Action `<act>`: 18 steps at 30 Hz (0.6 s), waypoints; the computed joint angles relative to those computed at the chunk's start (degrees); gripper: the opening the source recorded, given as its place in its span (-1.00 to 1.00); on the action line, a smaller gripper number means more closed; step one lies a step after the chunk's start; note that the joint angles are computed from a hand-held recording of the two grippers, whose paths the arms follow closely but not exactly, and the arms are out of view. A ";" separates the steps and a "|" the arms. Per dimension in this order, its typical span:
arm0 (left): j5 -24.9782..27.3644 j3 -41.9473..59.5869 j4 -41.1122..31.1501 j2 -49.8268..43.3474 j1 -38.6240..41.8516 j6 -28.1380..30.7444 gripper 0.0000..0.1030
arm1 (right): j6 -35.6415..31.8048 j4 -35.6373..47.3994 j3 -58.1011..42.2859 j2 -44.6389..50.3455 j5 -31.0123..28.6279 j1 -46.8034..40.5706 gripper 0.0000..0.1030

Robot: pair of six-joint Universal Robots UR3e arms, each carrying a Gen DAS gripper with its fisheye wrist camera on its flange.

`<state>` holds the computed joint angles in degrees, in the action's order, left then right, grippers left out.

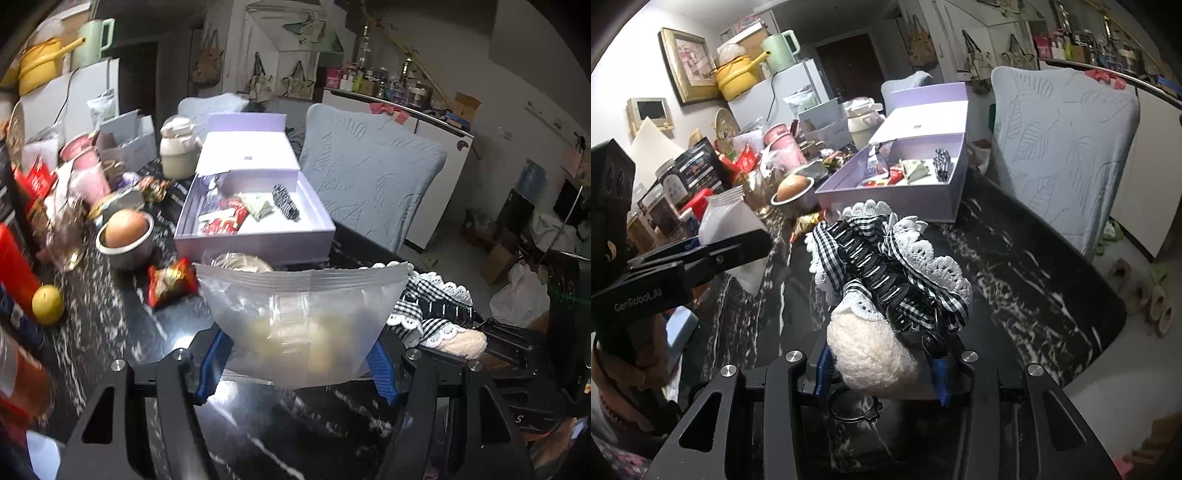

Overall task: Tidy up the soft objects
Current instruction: 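Lift and carry the zip bag and plush toy over the lavender box with both grippers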

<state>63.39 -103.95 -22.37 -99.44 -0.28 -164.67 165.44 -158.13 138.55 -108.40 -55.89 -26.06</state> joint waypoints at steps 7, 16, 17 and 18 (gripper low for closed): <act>0.41 9.96 -0.30 -5.52 -2.72 -1.29 0.27 | -0.35 0.80 -5.82 2.87 1.11 -1.23 -0.19; 0.11 27.14 -2.72 -15.65 -4.69 -2.64 0.27 | 1.38 -1.26 -16.70 11.18 0.43 0.32 -0.19; -0.15 28.75 -2.82 -16.74 -4.74 -2.76 0.27 | 1.59 -1.47 -18.13 12.38 0.16 0.69 -0.19; -0.39 31.37 -3.40 -18.31 -4.91 -2.70 0.27 | 2.01 -1.81 -20.05 13.99 -0.29 1.26 -0.19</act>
<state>63.00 -72.59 -25.77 -117.75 -5.19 -167.38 167.45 -159.94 118.50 -94.41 -56.17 -24.80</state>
